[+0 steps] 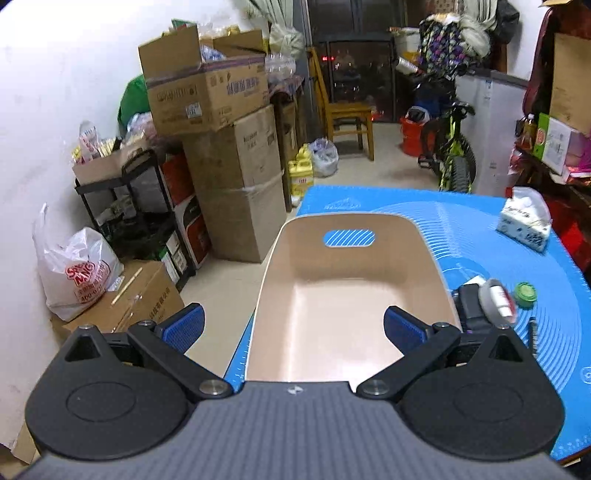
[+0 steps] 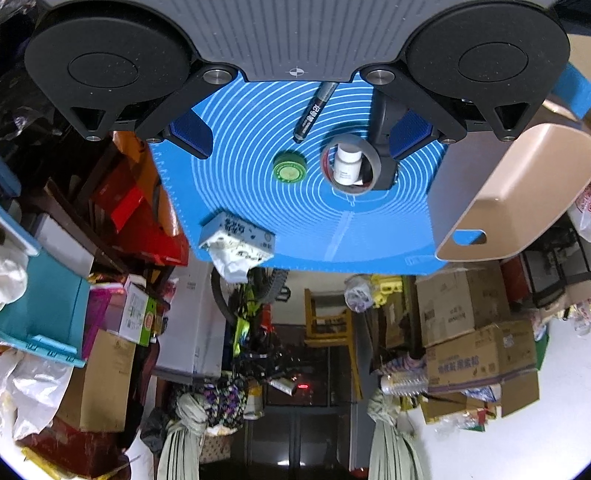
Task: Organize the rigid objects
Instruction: 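Grip the beige bin rim with the left tool while the right tool approaches the black marker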
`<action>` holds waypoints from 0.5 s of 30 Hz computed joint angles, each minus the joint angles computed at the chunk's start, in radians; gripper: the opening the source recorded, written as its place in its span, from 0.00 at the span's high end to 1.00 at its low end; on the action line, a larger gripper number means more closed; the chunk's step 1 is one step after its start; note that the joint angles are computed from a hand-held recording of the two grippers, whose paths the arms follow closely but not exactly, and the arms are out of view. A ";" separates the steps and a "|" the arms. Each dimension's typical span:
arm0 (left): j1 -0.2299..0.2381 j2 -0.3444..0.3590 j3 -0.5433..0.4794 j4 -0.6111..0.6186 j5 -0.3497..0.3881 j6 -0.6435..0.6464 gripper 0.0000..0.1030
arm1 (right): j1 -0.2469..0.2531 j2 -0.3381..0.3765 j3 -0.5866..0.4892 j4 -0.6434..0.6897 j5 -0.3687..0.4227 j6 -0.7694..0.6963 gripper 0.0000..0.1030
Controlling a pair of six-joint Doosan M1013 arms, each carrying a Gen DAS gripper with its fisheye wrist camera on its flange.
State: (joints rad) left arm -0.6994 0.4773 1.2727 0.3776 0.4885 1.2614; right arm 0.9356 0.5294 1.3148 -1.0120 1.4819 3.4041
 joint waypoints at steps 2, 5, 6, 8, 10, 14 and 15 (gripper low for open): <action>0.008 0.024 -0.028 -0.031 0.027 0.036 0.01 | -0.019 0.010 -0.003 0.015 -0.019 -0.006 0.02; 0.019 0.063 -0.075 -0.083 0.076 0.100 0.01 | -0.046 0.025 -0.007 0.042 -0.047 -0.013 0.02; 0.023 0.075 -0.092 -0.105 0.092 0.128 0.01 | -0.055 0.030 -0.008 0.052 -0.058 -0.015 0.03; 0.029 0.098 -0.119 -0.127 0.116 0.161 0.01 | -0.072 0.042 -0.014 0.074 -0.077 -0.021 0.05; 0.037 0.120 -0.148 -0.164 0.142 0.195 0.02 | -0.088 0.052 -0.017 0.097 -0.095 -0.025 0.06; 0.045 0.155 -0.195 -0.232 0.209 0.242 0.08 | -0.117 0.068 -0.018 0.142 -0.131 -0.020 0.07; 0.045 0.163 -0.208 -0.238 0.227 0.240 0.16 | -0.123 0.071 -0.019 0.151 -0.135 -0.021 0.08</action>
